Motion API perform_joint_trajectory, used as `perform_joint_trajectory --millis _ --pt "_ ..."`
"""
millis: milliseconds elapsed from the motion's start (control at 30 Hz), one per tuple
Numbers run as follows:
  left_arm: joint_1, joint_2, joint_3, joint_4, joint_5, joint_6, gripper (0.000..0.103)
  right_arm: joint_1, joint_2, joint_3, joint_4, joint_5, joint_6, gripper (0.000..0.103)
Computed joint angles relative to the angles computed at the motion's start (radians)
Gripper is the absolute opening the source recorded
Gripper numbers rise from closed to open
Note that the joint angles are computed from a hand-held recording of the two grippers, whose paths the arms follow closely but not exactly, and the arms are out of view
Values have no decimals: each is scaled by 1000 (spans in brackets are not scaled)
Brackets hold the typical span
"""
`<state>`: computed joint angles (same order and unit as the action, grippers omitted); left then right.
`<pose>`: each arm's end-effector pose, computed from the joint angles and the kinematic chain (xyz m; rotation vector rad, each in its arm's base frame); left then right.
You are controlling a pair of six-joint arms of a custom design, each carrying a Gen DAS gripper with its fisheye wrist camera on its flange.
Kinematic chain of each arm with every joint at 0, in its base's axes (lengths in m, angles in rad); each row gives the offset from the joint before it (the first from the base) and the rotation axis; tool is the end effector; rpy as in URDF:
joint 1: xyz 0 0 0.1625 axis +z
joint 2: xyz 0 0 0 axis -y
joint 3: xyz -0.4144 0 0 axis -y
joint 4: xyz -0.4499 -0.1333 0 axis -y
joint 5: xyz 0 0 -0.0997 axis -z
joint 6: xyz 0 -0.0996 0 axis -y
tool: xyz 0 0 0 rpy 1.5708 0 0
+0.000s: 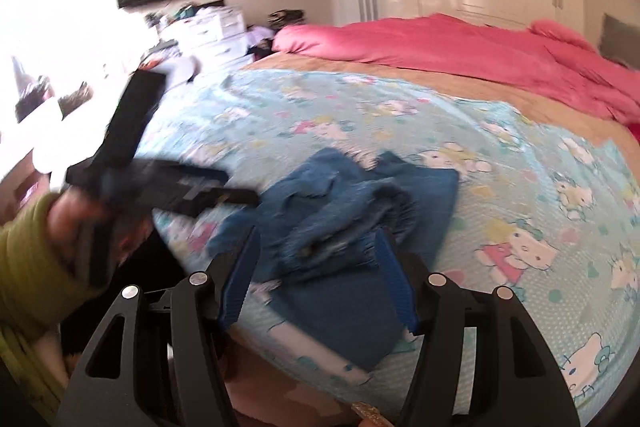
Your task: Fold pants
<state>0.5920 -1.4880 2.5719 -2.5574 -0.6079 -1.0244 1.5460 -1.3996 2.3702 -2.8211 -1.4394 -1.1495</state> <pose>-0.1609 -0.3673 0.1116 0.0062 2.3677 -0.9796 0.1352 -0.4513 0.1322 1.6553 -2.5734 0.4701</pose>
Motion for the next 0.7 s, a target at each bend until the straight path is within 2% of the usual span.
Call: perform_joint_trajectory --millis 100,167,267,400,500,567,633,700 --pt "-7 40 -4 -10 -27 7 69 17 49 -47 -21 -19 59 57" --pt "7 91 -26 5 -51 18 65 53 103 -82 -59 -73 100 54" --pt "26 141 -32 -31 -79 21 64 98 184 -141 -62 -128 125 48" --pt "28 151 -27 -52 -77 25 64 169 329 -233 -105 -275 146 40" --pt "27 152 -22 -59 -76 25 64 192 421 -315 -68 -331 171 37" --pt "25 153 -18 -69 -76 26 64 198 464 -374 27 -357 207 37" --pt "25 153 -15 -79 -80 25 65 203 500 -412 93 -388 221 21" --pt "22 149 -9 -82 -80 22 65 210 518 -405 34 -415 188 13"
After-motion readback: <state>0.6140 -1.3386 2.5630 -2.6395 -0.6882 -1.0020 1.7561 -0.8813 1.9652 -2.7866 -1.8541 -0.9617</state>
